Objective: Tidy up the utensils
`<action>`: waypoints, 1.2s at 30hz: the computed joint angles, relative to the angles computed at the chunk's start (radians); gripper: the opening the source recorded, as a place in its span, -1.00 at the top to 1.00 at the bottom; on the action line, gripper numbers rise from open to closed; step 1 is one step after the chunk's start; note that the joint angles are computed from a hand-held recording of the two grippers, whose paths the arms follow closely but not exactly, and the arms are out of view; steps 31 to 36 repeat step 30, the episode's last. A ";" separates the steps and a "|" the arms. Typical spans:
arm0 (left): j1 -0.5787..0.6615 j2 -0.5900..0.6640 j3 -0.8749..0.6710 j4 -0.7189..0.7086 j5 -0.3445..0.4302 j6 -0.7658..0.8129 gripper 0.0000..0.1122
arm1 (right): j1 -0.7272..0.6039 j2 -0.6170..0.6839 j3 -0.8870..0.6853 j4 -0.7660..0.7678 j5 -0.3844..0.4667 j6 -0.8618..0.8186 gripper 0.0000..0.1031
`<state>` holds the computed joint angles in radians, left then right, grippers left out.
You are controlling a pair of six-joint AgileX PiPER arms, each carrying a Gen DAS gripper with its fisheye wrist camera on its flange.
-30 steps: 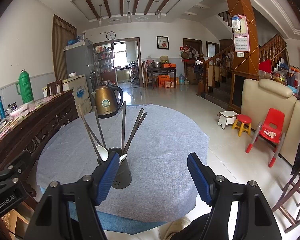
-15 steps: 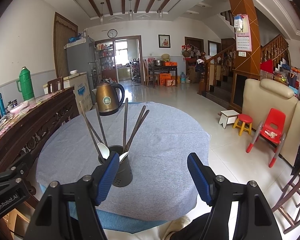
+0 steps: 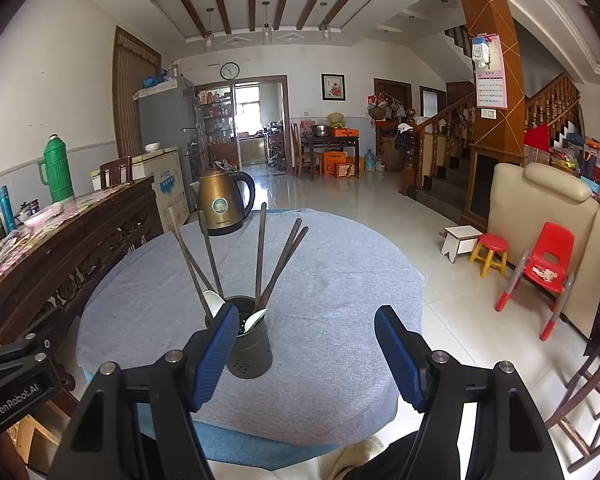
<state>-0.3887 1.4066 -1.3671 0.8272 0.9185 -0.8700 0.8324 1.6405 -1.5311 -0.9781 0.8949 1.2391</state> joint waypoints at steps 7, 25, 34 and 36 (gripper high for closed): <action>0.012 -0.009 0.015 0.000 -0.008 -0.012 -0.75 | 0.009 -0.002 0.000 -0.002 0.003 -0.007 -0.44; 0.052 0.002 0.043 -0.032 -0.077 0.001 -0.75 | -0.023 0.011 -0.015 0.045 -0.033 -0.052 -0.48; 0.124 0.077 0.008 -0.099 -0.168 0.077 -0.75 | -0.143 0.066 -0.077 0.210 -0.098 -0.170 -0.48; 0.124 0.077 0.008 -0.099 -0.168 0.077 -0.75 | -0.143 0.066 -0.077 0.210 -0.098 -0.170 -0.48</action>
